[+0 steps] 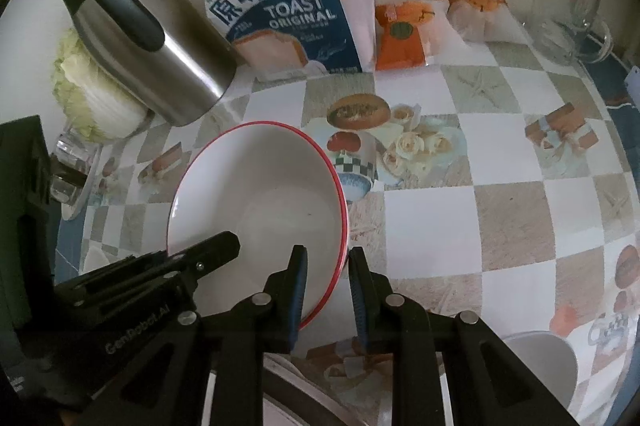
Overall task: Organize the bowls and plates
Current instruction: 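Lift the red-rimmed bowl with both grippers and carry it over the tray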
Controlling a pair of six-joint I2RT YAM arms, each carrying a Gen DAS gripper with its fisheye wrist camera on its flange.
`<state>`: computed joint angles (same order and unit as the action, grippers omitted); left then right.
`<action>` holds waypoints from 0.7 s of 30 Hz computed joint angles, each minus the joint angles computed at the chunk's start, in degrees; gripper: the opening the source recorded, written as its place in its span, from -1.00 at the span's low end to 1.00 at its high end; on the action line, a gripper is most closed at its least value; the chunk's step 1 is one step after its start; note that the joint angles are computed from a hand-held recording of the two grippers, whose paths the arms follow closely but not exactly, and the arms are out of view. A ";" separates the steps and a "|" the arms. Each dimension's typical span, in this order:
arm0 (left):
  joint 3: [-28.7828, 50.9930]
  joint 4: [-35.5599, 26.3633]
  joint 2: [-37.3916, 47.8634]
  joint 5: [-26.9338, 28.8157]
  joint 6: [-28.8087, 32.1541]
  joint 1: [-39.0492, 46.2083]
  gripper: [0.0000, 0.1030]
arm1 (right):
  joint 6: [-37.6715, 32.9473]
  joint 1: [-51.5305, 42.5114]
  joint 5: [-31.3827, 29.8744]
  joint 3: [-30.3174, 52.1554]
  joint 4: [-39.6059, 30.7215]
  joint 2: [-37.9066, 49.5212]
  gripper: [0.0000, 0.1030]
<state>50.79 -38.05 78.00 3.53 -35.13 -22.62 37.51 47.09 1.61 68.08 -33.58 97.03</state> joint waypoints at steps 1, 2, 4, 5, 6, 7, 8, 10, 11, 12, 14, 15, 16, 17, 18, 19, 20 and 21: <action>0.20 -0.42 -0.53 -0.26 0.05 -0.17 -0.68 | 0.01 0.00 0.13 -0.03 -0.10 -0.32 -0.56; 0.43 -1.06 -1.36 -0.73 -0.01 -0.47 -0.68 | 0.05 0.05 0.37 -0.04 -0.35 -0.80 -0.56; 0.71 -2.26 -3.09 -1.75 -0.27 -1.28 -0.68 | 0.14 0.34 0.84 0.09 -0.86 -1.60 -0.56; 1.03 -2.99 -3.99 -2.37 -0.49 -1.81 -0.68 | 0.16 0.53 1.16 0.21 -1.10 -1.98 -0.56; 1.48 -3.63 -4.51 -2.87 -0.82 -2.28 -0.68 | 0.19 0.90 1.68 0.47 -1.66 -2.66 -0.56; 1.53 -4.25 -5.57 -3.17 -1.00 -2.48 -0.68 | 0.17 1.15 2.01 0.58 -2.03 -3.26 -0.56; 1.52 -4.81 -6.59 -3.29 -1.15 -2.54 -0.68 | 0.16 1.43 2.34 0.94 -2.51 -3.64 -0.56; 1.40 -6.09 -8.74 -3.53 -1.47 -2.77 -0.68 | 0.17 2.37 3.56 1.67 -3.89 -4.97 -0.55; 1.54 -6.43 -9.31 -3.93 -1.92 -3.26 -0.68 | 0.25 2.79 4.05 2.03 -4.52 -5.46 -0.55; 1.43 -7.24 -10.65 -4.43 -2.35 -3.77 -0.68 | 0.36 3.25 4.56 2.26 -5.09 -6.03 -0.55; 1.30 -8.43 -12.53 -5.15 -3.01 -4.50 -0.68 | 1.00 4.36 5.50 2.45 -6.39 -7.72 -0.55; 1.19 -9.38 -13.88 -5.70 -3.52 -5.11 -0.68 | 1.39 4.93 5.91 2.49 -6.84 -8.42 -0.55; 1.00 -10.07 -14.95 -6.28 -3.99 -5.71 -0.68 | 1.73 5.41 6.26 2.40 -7.13 -9.08 -0.55; 1.10 -11.17 -16.04 -7.32 -4.87 -6.88 -0.68 | 2.22 6.15 6.85 2.27 -7.51 -9.88 -0.55; 1.08 -11.80 -16.76 -8.04 -5.51 -7.67 -0.68 | 2.67 6.97 7.42 2.20 -8.05 -10.69 -0.55; 0.97 -12.82 -18.02 -8.93 -6.60 -8.74 -0.68 | 3.05 7.63 7.83 2.13 -8.45 -11.22 -0.55; 0.87 -13.83 -19.13 -9.53 -7.72 -9.72 -0.68 | 3.48 8.46 8.33 2.08 -8.91 -11.74 -0.55; 0.75 -14.57 -20.10 -9.87 -8.58 -10.36 -0.68 | 3.82 9.19 8.79 2.02 -9.22 -12.11 -0.55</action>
<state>51.53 -52.62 57.91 -6.34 -43.71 -32.97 41.33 56.28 10.41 70.09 -42.80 84.92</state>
